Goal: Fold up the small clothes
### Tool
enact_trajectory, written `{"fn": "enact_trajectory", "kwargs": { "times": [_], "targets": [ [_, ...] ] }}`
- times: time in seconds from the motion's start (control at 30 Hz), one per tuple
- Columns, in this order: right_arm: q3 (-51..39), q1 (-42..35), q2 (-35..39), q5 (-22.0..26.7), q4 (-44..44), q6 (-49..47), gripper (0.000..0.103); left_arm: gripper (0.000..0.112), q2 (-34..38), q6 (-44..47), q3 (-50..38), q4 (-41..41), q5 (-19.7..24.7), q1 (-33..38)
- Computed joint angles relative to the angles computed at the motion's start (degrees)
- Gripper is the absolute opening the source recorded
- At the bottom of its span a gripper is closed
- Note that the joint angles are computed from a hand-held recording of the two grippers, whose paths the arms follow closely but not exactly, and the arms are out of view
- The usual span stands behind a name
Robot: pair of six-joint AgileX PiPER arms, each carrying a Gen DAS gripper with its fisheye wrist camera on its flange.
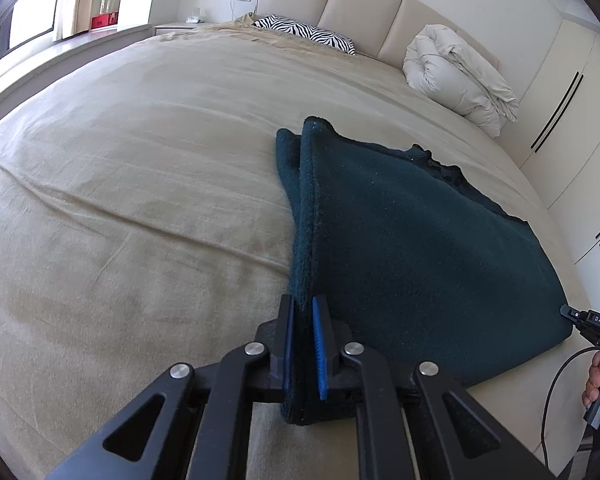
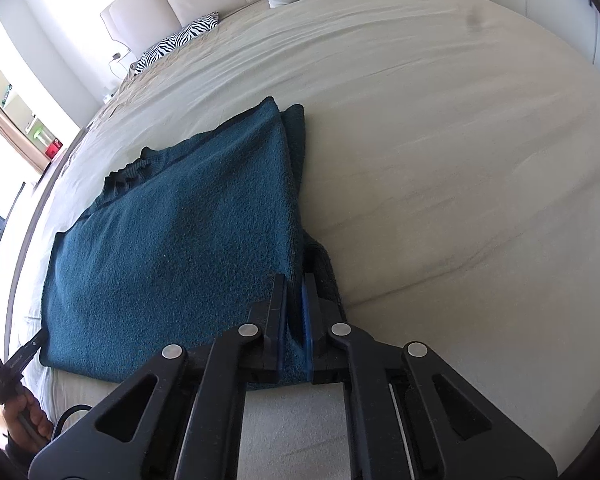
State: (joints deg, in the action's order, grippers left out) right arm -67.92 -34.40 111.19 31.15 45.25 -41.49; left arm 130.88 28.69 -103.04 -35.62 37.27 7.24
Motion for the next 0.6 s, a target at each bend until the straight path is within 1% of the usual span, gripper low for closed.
{"fn": "enact_trajectory", "kwargs": {
  "times": [0.17, 0.23, 0.33, 0.6],
  "targets": [
    [-0.1, -0.9, -0.1, 1.2, -0.3, 1.0, 0.004, 0.01, 1.8, -1.1, -3.7, 0.4, 3.7, 1.0],
    [0.4, -1.2, -0.2, 1.4, -0.3, 1.0, 0.004, 0.009, 1.9, -0.6, -4.1, 0.4, 4.3, 1.4],
    [1.1, -2.3, -0.3, 2.2, 1.6, -0.4, 0.004, 0.009, 1.9, 0.2, -3.9, 0.3, 4.5, 1.6],
    [2.6, -3.7, 0.1, 2.3, 4.5, -2.6, 0.004, 0.009, 2.9, 1.0, -4.7, -0.3, 5.3, 2.1]
  ]
}}
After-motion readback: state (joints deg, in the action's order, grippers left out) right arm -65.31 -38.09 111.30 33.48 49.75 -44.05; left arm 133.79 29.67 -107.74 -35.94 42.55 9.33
